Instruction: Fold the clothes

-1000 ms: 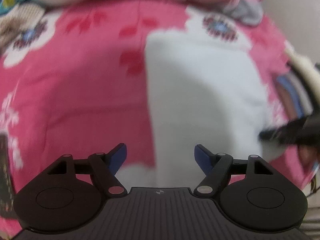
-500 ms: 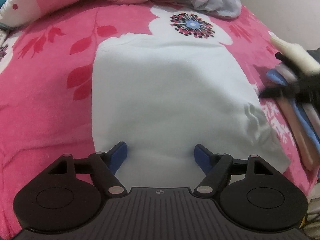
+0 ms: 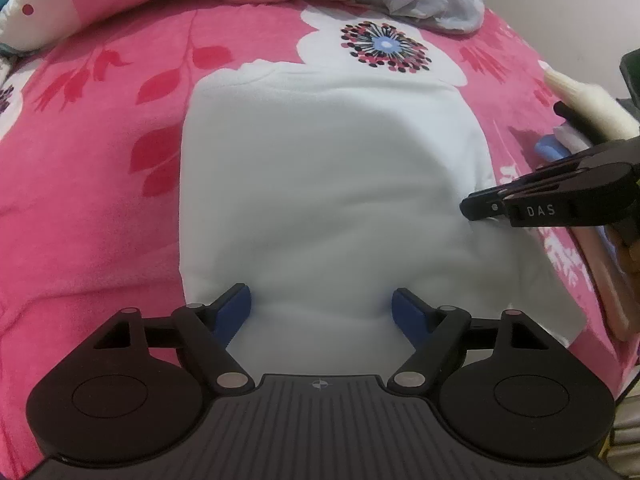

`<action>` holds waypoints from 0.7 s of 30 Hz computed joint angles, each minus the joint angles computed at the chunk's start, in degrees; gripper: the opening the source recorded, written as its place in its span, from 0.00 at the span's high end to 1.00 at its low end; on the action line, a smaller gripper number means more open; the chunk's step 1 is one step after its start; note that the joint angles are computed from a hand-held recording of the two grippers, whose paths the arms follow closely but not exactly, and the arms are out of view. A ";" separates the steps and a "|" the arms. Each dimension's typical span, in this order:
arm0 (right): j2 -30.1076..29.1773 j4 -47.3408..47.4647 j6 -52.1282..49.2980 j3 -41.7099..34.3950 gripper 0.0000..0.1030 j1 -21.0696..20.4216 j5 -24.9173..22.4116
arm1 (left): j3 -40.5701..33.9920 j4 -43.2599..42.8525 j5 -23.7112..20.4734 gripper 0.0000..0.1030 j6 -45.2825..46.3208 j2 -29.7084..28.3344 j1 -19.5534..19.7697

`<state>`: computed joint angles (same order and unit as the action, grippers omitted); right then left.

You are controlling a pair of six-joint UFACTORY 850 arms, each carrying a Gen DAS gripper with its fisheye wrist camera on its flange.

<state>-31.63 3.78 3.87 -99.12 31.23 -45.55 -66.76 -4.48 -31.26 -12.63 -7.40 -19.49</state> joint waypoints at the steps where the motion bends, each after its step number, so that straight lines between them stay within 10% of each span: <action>1: 0.18 0.16 -0.05 0.30 0.99 -0.05 0.13 | -0.12 -0.09 -0.12 0.23 -0.01 -0.08 0.01; 21: 0.34 -0.88 1.41 0.49 0.99 0.51 0.45 | 0.43 1.70 0.60 0.23 -2.28 0.35 -0.48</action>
